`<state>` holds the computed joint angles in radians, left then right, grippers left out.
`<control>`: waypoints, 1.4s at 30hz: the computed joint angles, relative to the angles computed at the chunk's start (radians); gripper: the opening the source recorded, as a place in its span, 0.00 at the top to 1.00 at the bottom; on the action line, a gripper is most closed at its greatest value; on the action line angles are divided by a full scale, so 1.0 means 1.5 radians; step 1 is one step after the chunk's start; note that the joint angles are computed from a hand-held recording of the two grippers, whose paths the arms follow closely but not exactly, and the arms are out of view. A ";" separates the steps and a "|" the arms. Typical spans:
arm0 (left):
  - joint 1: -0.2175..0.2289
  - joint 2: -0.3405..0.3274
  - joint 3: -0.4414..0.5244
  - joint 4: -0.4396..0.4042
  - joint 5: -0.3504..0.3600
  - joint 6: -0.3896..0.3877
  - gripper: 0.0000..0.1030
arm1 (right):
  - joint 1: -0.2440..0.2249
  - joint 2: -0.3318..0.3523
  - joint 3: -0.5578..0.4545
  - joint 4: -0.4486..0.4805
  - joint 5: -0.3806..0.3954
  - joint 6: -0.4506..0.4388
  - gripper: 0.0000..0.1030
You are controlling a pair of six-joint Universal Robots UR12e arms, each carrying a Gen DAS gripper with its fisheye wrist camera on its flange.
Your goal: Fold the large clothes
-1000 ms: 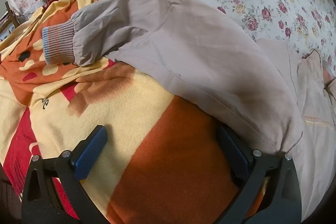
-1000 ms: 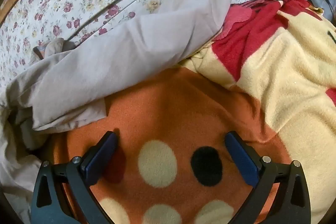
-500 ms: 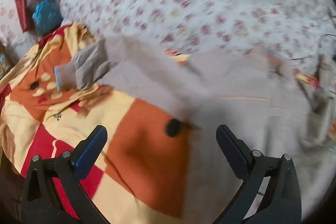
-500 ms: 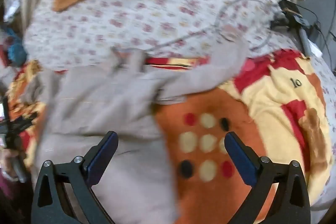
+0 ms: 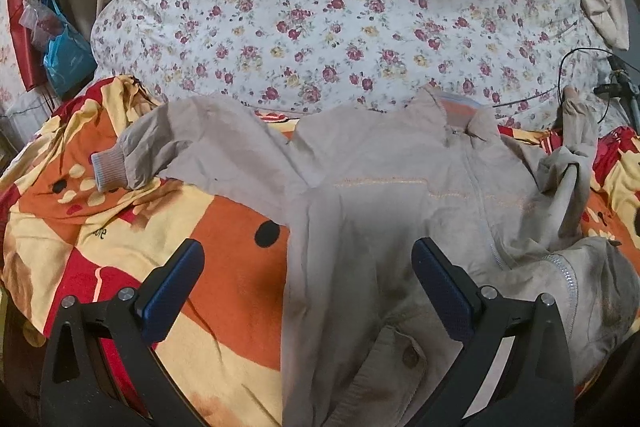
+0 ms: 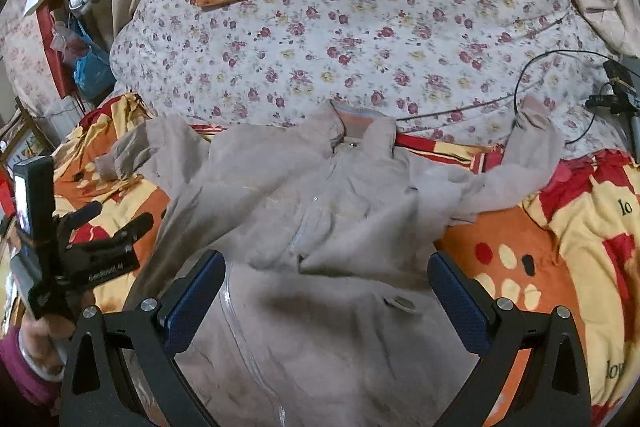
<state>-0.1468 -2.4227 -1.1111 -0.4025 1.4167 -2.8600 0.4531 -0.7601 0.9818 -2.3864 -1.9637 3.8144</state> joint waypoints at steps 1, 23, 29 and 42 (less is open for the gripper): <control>-0.001 -0.001 0.002 -0.004 0.003 -0.003 0.00 | 0.001 0.008 -0.014 0.011 -0.005 -0.002 0.01; -0.010 -0.018 0.037 -0.067 0.022 -0.013 0.00 | -0.019 0.098 -0.145 0.094 0.013 0.002 0.15; -0.011 -0.021 0.044 -0.079 0.022 -0.019 0.00 | -0.016 0.083 -0.094 0.122 0.058 0.008 0.17; -0.012 -0.023 0.044 -0.080 0.013 -0.023 0.00 | 0.001 0.069 -0.074 0.125 0.028 -0.008 0.17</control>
<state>-0.1648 -2.4565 -1.0453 -0.5225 1.4368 -2.8939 0.4544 -0.6571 0.8706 -2.1983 -1.9224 3.8022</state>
